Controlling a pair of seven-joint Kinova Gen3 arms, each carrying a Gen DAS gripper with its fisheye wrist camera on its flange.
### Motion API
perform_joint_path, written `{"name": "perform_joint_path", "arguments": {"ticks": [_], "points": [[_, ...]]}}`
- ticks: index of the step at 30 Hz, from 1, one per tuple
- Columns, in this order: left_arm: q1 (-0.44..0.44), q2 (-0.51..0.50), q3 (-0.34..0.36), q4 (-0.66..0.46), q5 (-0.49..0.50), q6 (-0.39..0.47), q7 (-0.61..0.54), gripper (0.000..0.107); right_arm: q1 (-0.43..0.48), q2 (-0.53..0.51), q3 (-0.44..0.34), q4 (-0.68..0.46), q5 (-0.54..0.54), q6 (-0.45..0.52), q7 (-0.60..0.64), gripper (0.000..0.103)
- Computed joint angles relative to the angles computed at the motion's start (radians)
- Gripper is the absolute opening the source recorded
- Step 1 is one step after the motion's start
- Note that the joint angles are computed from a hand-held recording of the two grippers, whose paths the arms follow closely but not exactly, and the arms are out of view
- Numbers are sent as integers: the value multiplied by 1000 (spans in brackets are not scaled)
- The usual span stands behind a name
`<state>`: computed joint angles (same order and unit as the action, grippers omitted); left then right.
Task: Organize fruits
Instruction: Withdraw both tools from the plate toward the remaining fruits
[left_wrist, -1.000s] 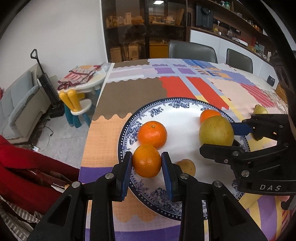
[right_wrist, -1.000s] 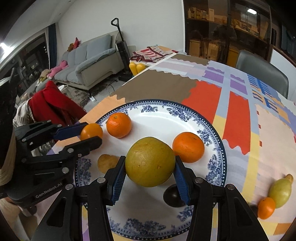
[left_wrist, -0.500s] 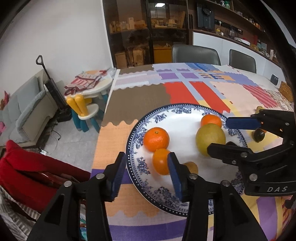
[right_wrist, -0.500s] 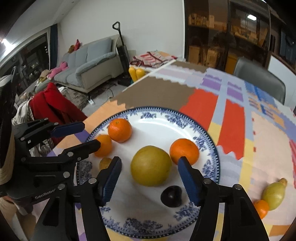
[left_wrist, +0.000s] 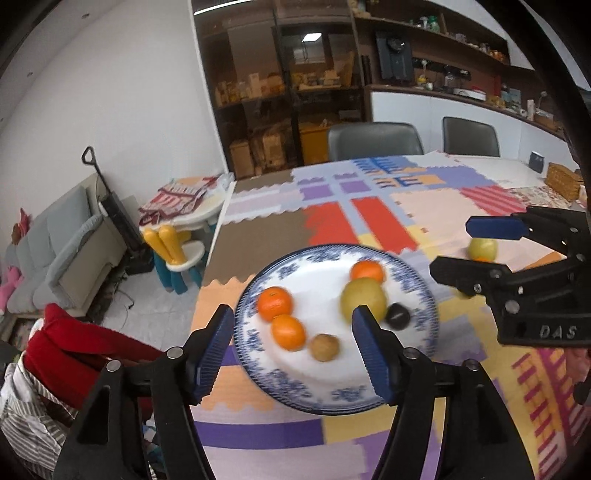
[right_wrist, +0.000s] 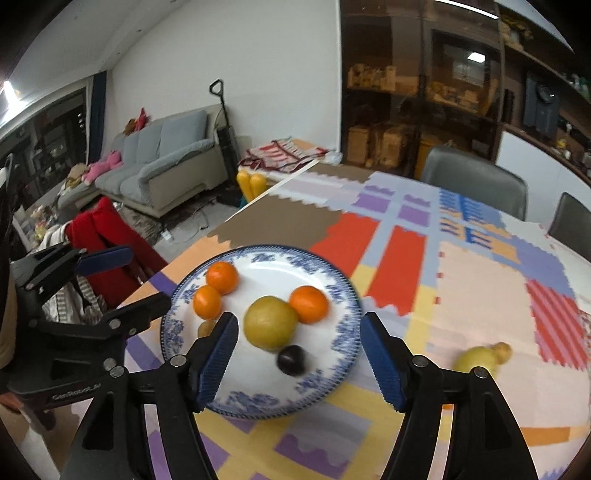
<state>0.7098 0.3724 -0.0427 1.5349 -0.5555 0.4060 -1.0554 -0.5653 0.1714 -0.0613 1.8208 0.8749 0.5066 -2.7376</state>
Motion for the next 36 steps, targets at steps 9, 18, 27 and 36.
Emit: {"name": "perform_joint_path", "arguments": {"ticks": [9,18,27,36], "points": [[105,-11,-21,-12,-83,-19,116,71,26,-129,-56,120,201,100,-215,74],[163,41,-4,-89,-88,21,151,75,155,-226,-117,219,249,89,-271,74],[201,121,-4,-165,-70,36,134,75,285,-255,-101,291,212,-61,-243,74],[170,212,41,-253,32,61,-9,75,382,-212,-59,321,138,-219,-157,74]]}}
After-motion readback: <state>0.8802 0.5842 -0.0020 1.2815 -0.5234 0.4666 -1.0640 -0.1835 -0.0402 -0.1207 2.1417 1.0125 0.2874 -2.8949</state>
